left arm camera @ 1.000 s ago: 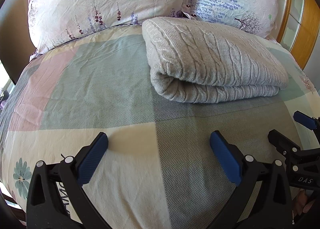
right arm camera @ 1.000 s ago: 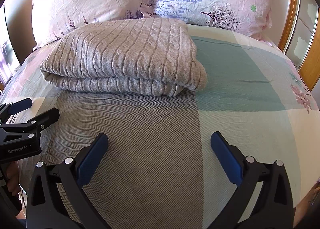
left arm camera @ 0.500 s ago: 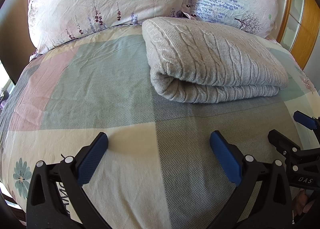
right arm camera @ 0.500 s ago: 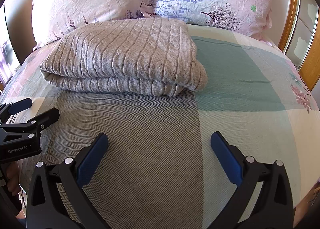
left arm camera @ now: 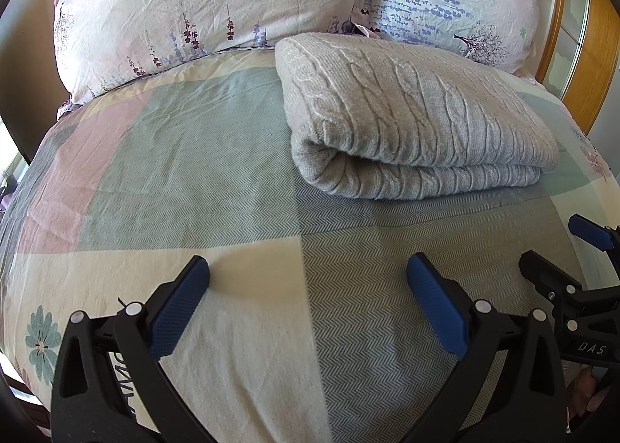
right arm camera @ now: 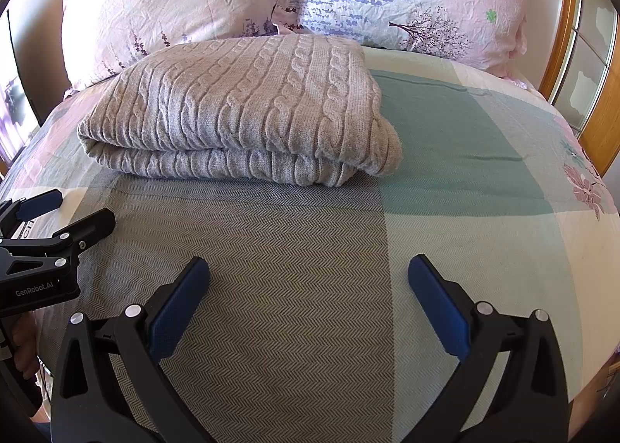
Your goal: Fold small clothes
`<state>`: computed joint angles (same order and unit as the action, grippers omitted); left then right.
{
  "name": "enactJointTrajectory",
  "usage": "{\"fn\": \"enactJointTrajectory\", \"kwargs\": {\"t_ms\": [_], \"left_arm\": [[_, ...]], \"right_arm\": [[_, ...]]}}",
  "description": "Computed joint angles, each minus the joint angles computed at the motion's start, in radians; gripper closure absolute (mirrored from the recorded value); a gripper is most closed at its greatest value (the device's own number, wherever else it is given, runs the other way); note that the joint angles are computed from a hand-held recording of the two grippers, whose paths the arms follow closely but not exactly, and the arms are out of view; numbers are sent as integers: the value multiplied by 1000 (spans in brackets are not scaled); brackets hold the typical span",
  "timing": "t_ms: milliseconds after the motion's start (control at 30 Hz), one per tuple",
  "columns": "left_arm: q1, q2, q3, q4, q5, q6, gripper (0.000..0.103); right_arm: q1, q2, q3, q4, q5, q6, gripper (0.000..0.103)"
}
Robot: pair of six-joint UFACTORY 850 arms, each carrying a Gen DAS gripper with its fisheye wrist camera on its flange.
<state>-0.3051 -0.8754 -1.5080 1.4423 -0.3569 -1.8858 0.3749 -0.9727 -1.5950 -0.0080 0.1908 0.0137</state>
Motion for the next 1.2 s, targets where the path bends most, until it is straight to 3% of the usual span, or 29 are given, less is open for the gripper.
{"fn": "enactJointTrajectory", "kwargs": {"t_ms": [1200], "left_arm": [[2,1,4,3,13,-1,2]], "right_arm": [[0,0,1,-2,2,1,1]]}}
